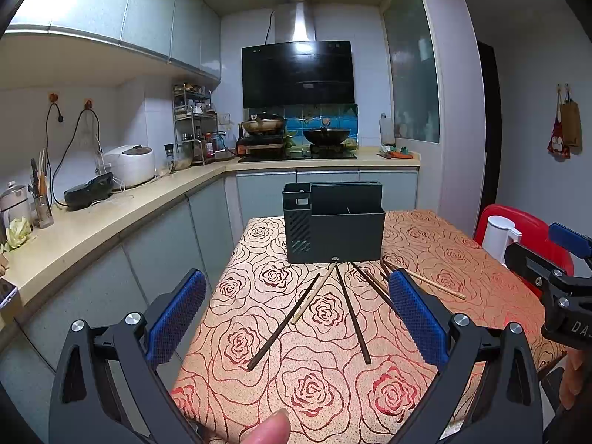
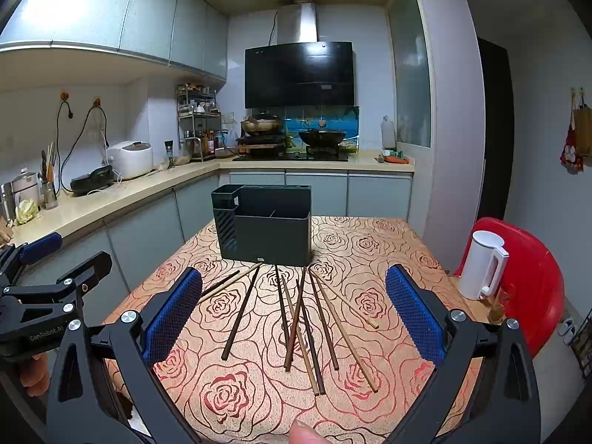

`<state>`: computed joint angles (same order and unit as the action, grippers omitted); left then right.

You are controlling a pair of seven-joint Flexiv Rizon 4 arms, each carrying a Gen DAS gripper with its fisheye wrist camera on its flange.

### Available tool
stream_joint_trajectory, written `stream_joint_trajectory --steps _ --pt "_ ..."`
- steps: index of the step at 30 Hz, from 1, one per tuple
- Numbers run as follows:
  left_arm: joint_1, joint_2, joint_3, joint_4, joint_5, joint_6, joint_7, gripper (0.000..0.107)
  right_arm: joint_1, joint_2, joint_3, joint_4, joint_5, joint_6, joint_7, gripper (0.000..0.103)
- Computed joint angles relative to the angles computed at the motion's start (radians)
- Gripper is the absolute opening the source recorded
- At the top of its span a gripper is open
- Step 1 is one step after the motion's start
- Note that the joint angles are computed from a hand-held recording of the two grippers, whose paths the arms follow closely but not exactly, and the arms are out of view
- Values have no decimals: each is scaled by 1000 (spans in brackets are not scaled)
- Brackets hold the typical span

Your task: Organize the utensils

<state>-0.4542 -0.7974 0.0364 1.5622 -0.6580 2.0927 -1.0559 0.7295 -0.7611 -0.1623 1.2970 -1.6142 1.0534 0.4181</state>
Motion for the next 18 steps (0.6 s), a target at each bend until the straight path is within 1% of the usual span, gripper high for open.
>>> stream_joint_trajectory --steps 12,18 --pt "-2 -3 7 -3 1 -12 -4 96 0 -7 -1 0 0 2 2 96" --pt "-7 -9 15 -9 -5 -29 -3 96 2 -23 -2 -10 21 9 -14 96"
